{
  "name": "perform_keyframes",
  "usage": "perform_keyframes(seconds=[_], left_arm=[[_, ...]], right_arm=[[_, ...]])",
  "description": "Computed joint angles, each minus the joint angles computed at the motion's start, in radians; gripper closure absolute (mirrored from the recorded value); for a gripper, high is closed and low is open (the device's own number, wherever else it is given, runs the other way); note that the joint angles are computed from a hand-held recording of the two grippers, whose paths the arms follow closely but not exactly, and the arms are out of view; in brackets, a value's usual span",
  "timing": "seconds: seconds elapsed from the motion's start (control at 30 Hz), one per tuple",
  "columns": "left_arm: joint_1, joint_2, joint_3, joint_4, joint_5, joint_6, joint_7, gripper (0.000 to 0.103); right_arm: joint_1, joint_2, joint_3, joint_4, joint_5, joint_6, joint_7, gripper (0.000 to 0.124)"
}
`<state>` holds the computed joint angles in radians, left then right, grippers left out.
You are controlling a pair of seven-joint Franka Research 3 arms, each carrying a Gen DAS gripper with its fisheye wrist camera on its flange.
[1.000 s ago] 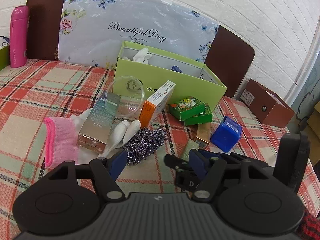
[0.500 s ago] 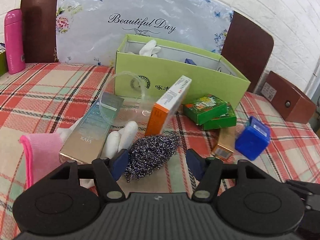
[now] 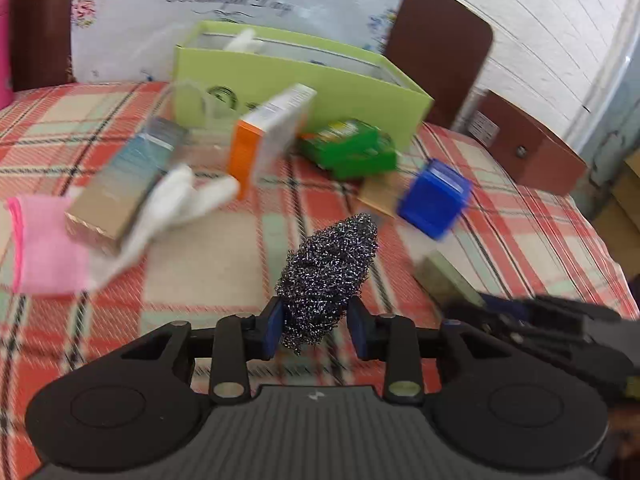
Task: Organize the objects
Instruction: 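Lift the scrubber and soap box into the lime-green box and open both tools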
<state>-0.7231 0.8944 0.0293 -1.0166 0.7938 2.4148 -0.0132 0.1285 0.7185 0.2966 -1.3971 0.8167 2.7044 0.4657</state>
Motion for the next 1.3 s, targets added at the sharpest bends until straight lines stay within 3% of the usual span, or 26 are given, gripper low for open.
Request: perform_keyframes(seconds=[0.1, 0.2, 0.27, 0.33, 0.37, 0.4, 0.63, 0.7, 0.77, 0.9, 1.0, 1.3], left_arm=[[-0.025, 0.064, 0.01, 0.108, 0.001, -0.07, 0.032, 0.043], [-0.029, 0.122, 0.019, 0.21, -0.019, -0.127, 0.072, 0.038], [-0.027, 0.122, 0.028, 0.211, -0.022, -0.115, 0.07, 0.038], [-0.016, 0.1, 0.023, 0.168, -0.022, -0.057, 0.072, 0.041], [-0.013, 0.094, 0.019, 0.158, -0.026, -0.043, 0.08, 0.052], [-0.012, 0.095, 0.016, 0.159, -0.031, -0.04, 0.087, 0.056], [-0.019, 0.11, 0.034, 0.182, -0.035, -0.054, 0.062, 0.049], [-0.012, 0.115, 0.027, 0.189, -0.043, -0.046, 0.078, 0.057], [-0.01, 0.121, 0.025, 0.196, -0.051, -0.043, 0.088, 0.06], [-0.015, 0.113, 0.031, 0.188, -0.051, -0.031, 0.093, 0.066], [-0.017, 0.086, 0.04, 0.152, -0.031, 0.007, 0.069, 0.066], [-0.022, 0.083, 0.068, 0.207, 0.03, 0.008, 0.065, 0.066]], right_arm=[[0.002, 0.001, -0.002, -0.007, -0.001, 0.021, 0.0, 0.099], [-0.004, 0.0, 0.01, -0.015, 0.007, 0.038, -0.015, 0.092], [-0.001, -0.001, 0.014, -0.022, 0.009, 0.062, -0.028, 0.087], [0.0, 0.002, 0.016, -0.021, 0.006, 0.068, -0.03, 0.087], [-0.001, 0.003, 0.018, -0.018, 0.006, 0.065, -0.03, 0.087], [-0.004, 0.004, 0.022, -0.017, 0.007, 0.065, -0.035, 0.087], [0.003, 0.018, 0.026, -0.001, 0.001, 0.069, -0.046, 0.088], [0.007, 0.02, 0.02, 0.002, -0.008, 0.062, -0.035, 0.09], [0.008, 0.019, 0.02, 0.0, -0.013, 0.059, -0.034, 0.101], [-0.004, 0.011, 0.026, 0.002, -0.006, 0.025, -0.025, 0.101], [-0.021, 0.005, 0.043, 0.007, 0.028, 0.004, -0.047, 0.102], [-0.029, 0.024, 0.055, 0.113, 0.125, -0.056, -0.102, 0.101]])
